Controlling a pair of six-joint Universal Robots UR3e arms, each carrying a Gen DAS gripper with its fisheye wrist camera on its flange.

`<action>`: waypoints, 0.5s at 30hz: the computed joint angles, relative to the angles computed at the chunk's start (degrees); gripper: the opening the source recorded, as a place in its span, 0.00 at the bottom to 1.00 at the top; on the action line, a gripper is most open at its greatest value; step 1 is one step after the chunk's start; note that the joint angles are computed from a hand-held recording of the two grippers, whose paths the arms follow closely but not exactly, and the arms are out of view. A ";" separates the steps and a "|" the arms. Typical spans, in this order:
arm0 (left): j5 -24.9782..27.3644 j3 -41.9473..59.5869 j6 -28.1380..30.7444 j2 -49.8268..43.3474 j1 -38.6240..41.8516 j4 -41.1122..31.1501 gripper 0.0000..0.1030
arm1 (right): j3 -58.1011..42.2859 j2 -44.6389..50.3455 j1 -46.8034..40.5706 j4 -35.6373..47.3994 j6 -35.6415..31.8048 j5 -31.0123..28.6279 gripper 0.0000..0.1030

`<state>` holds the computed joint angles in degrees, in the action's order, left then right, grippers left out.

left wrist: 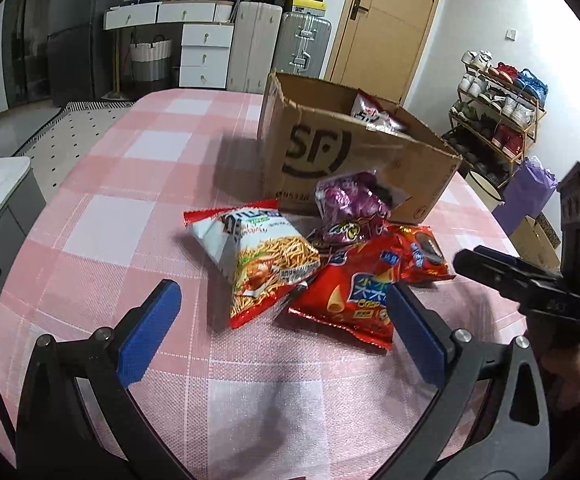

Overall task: Organize snacks
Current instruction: 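Grasp the red Oreo pack with the right gripper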

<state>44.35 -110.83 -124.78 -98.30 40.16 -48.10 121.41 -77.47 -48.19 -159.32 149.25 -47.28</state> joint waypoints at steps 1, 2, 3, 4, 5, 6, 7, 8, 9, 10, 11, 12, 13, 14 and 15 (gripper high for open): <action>0.27 0.10 -0.45 -0.73 -0.43 0.82 0.99 | -1.13 1.38 0.95 -0.79 0.90 -0.87 0.99; 0.35 0.08 -0.39 -0.80 -0.34 0.82 0.99 | -2.01 2.34 1.56 -1.11 1.28 -1.41 0.99; 0.43 0.10 -0.59 -1.17 -0.54 1.11 0.99 | -2.89 3.36 2.23 -1.72 1.74 -1.91 0.99; 0.49 0.19 -0.71 -1.62 -0.69 1.35 0.99 | -3.96 4.55 3.14 -2.55 2.39 -2.65 0.99; 0.69 0.17 -1.11 -2.10 -0.88 2.02 0.99 | -5.08 5.59 4.13 -3.10 2.94 -3.69 0.99; 0.87 0.30 -1.07 -2.40 -0.75 2.01 0.99 | -6.24 6.56 5.07 -3.37 3.23 -4.69 0.99; 1.08 0.55 -1.44 -2.96 -0.97 2.36 0.99 | -7.82 7.89 6.28 -3.47 3.55 -5.87 0.99; 1.30 0.82 -2.13 -3.74 -1.36 3.17 0.99 | -9.10 8.91 7.24 -3.36 3.75 -6.72 0.99; 1.22 1.17 -1.69 -3.82 -0.97 2.45 0.99 | -10.26 9.91 8.11 -3.47 4.02 -7.49 0.99; 1.35 1.47 -2.02 -4.21 -1.10 2.62 0.99 | -11.38 10.92 9.15 -3.92 4.54 -8.66 0.99; 1.53 1.82 -2.55 -4.72 -1.32 2.99 0.99 | -12.35 11.86 10.09 -4.48 5.06 -9.74 0.99; 1.52 2.16 -2.66 -5.15 -1.21 3.03 0.99 | -12.67 12.30 10.56 -4.76 5.23 -10.17 0.98; 1.56 2.34 -2.70 -5.40 -1.10 3.04 0.99 | -13.08 12.78 10.96 -4.99 5.31 -10.58 0.95; 1.64 2.66 -2.90 -5.82 -1.12 3.14 0.99 | -13.13 13.25 11.37 -6.03 5.57 -11.38 0.90; 1.78 3.10 -3.01 -6.31 -1.06 3.03 0.99 | -13.42 13.65 11.78 -6.51 5.86 -12.29 0.87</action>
<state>46.13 -107.73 -127.78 -104.62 39.10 -45.07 107.99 -63.82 -36.41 -165.83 155.11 -59.57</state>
